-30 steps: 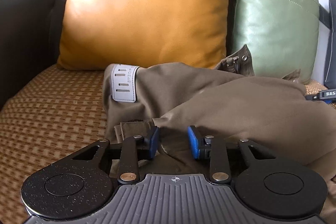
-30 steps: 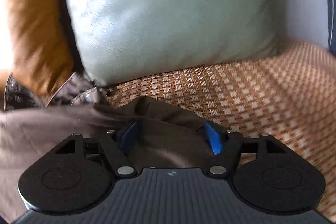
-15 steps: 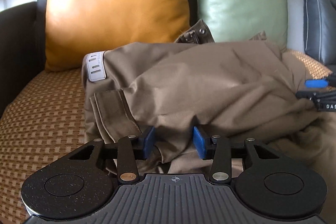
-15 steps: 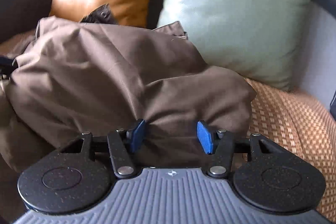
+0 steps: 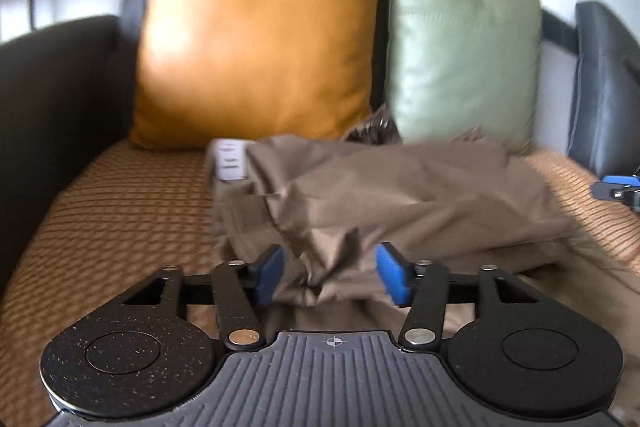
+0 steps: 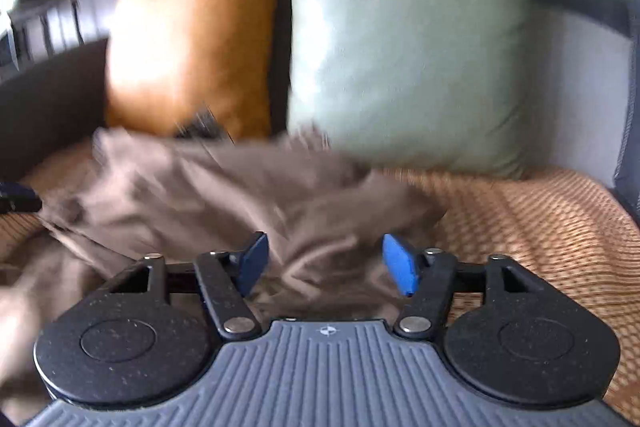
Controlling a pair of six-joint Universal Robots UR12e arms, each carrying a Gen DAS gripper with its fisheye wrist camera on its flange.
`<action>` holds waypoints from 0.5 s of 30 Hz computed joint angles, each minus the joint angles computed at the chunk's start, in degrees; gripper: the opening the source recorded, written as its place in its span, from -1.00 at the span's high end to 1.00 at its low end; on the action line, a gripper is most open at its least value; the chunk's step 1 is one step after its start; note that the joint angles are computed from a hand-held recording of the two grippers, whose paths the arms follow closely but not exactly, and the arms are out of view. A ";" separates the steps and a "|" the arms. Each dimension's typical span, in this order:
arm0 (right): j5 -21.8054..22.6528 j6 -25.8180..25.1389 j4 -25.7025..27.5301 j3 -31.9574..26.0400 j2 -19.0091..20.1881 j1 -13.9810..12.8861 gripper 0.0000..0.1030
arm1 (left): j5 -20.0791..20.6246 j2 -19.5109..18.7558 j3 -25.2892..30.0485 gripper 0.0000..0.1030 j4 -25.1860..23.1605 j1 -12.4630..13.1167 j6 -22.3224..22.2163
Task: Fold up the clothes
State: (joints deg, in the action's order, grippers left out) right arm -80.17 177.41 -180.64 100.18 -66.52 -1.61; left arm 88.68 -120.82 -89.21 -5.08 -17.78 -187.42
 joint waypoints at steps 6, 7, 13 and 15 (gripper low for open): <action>4.13 4.43 -6.04 12.49 -10.42 -2.63 -0.58 | 4.50 8.57 -12.95 -0.48 2.68 -1.61 -5.06; 4.28 4.90 -6.48 14.41 -11.89 -2.85 -0.58 | 4.70 9.65 -14.71 -0.48 2.83 -1.87 -6.31; 3.80 10.35 -7.78 23.58 -18.07 -3.85 -0.59 | 6.85 13.95 -22.19 -0.55 2.84 -3.42 -12.93; 2.70 11.98 -7.59 25.63 -19.46 -4.02 -0.60 | 6.94 14.54 -23.54 -0.55 2.55 -3.60 -14.83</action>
State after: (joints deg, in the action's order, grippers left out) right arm -77.47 189.39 -188.23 125.81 -85.99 -5.63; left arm 95.62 -106.28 -112.75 -2.53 -21.39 -202.25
